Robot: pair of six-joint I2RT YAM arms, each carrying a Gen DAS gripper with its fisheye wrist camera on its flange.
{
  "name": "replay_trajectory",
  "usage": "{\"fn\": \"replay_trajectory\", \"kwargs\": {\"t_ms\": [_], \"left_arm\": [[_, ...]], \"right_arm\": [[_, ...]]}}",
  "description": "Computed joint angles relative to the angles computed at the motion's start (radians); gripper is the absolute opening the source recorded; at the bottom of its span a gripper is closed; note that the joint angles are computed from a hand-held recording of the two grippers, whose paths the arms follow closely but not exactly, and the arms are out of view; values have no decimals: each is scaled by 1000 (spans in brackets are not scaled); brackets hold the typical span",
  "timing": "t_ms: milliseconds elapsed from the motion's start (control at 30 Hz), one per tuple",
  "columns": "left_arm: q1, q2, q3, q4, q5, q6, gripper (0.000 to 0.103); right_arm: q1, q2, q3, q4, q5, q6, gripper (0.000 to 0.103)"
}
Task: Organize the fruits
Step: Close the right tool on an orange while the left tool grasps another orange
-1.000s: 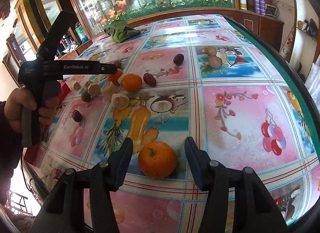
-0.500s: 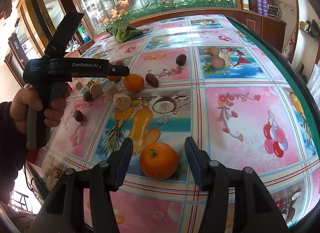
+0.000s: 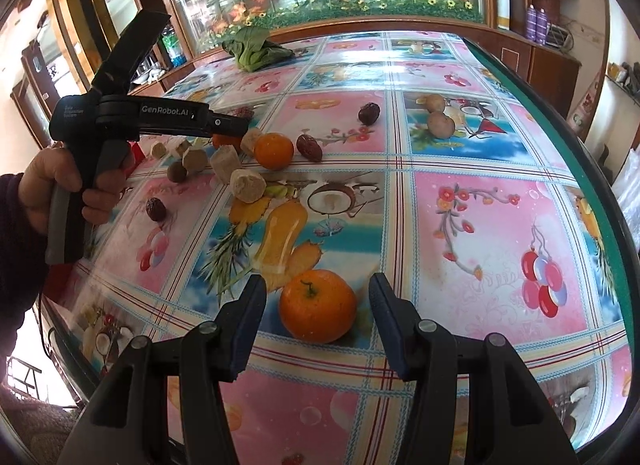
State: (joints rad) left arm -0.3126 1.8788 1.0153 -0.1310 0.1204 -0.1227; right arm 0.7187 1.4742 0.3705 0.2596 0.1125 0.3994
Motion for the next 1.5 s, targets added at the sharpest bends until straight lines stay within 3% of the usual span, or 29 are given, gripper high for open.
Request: {"fn": "replay_trajectory", "kwargs": {"t_ms": [367,467,800,933,1100,1200,1300,1433,1500], "left_arm": [[-43,14,26,-44,37,41,63],[-7,29,40,-56,98,28,64],[47,10,14,-60,125,69,61],[28,-6,10,-82,95,130,59],[-4,38,66,-114,47,134,59],[-31,49,79,-116,1,133,53],[-25,49,77,-105,39,109,37],[-72,28,44,-73,-43,116,35],[-65,20,33,-66,-26,103,35]], "right_arm": [[5,-1,-3,6,5,-3,53],[3,-1,-4,9,2,-3,53],[8,1,1,1,11,-12,53],[7,3,1,3,9,-10,53],[7,0,6,-6,7,-13,53],[6,0,8,-7,7,-15,53],[9,3,8,-7,12,-13,53],[14,1,14,-31,43,0,41],[6,-3,12,-32,31,6,35]]}}
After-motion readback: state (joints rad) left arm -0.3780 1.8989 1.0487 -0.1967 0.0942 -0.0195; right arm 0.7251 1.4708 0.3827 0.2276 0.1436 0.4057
